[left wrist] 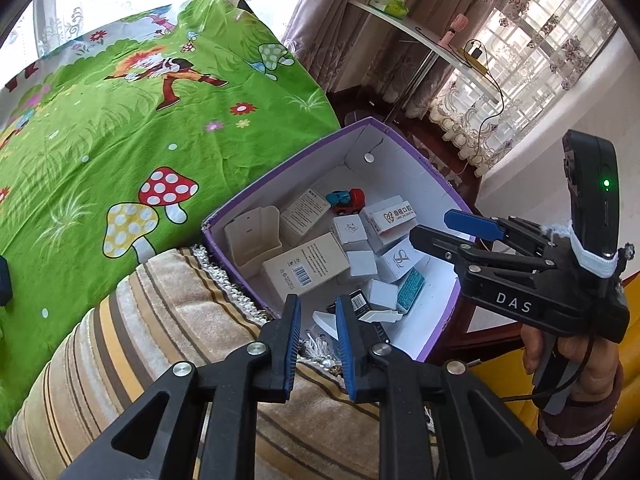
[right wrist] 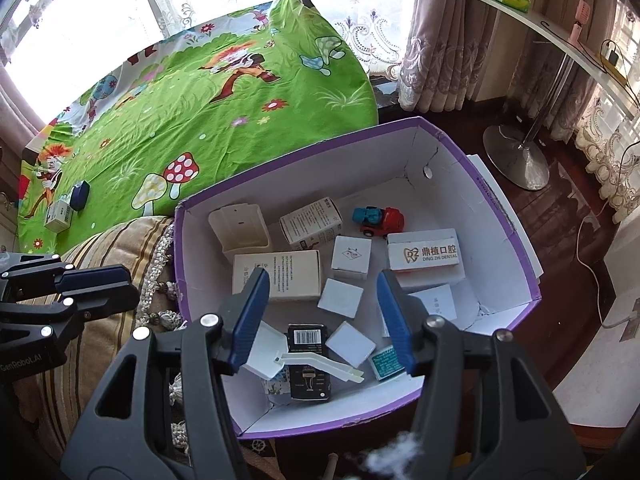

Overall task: Organize rigid objects
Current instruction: 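Move both open tools back to the last items on the cushion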

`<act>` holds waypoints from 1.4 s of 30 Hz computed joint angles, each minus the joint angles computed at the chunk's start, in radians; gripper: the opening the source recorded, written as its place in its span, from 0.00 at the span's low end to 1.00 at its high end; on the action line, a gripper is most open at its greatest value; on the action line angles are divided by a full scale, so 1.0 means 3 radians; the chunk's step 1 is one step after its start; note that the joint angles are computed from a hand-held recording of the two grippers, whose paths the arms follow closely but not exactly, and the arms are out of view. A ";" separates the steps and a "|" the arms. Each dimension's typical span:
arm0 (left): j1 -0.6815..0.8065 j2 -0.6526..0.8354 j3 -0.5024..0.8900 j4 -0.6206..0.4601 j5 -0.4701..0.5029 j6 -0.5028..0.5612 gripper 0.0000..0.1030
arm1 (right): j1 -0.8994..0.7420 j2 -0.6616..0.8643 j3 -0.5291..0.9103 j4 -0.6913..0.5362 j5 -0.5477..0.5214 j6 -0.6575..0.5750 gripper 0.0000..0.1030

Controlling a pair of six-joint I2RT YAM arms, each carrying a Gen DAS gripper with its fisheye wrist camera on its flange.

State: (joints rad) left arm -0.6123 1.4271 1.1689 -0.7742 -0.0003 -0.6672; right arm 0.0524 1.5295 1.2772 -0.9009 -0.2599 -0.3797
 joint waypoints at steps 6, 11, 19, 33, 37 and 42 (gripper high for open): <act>0.0258 -0.0486 -0.0306 -0.0066 -0.0008 -0.0038 0.20 | 0.0189 -0.0089 0.0037 -0.0076 -0.0030 0.0042 0.61; 0.0565 -0.0993 -0.0592 -0.0223 -0.0028 -0.0035 0.30 | 0.0399 -0.0118 0.0048 -0.0097 0.0013 0.0104 0.63; 0.1331 -0.1773 -0.0950 -0.0626 0.0128 0.0218 0.32 | 0.0788 -0.0146 0.0062 -0.0114 0.0117 0.0212 0.64; 0.3932 -0.2208 -0.1095 -0.1283 0.1094 0.1857 0.49 | 0.1502 0.0004 0.0267 -0.0126 0.0314 0.0413 0.69; 0.4294 -0.2069 -0.1074 -0.1264 0.1143 0.2152 0.56 | 0.1703 0.0109 0.0375 -0.0123 0.0360 0.0452 0.70; 0.4413 -0.1757 -0.1057 -0.1087 0.0944 0.2249 0.64 | 0.1939 0.0267 0.0543 -0.0122 0.0398 0.0487 0.70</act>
State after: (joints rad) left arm 0.7114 0.8999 0.8519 -1.1002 0.2831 0.0075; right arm 0.6341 1.6095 1.4400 -0.9375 -0.1405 -0.2336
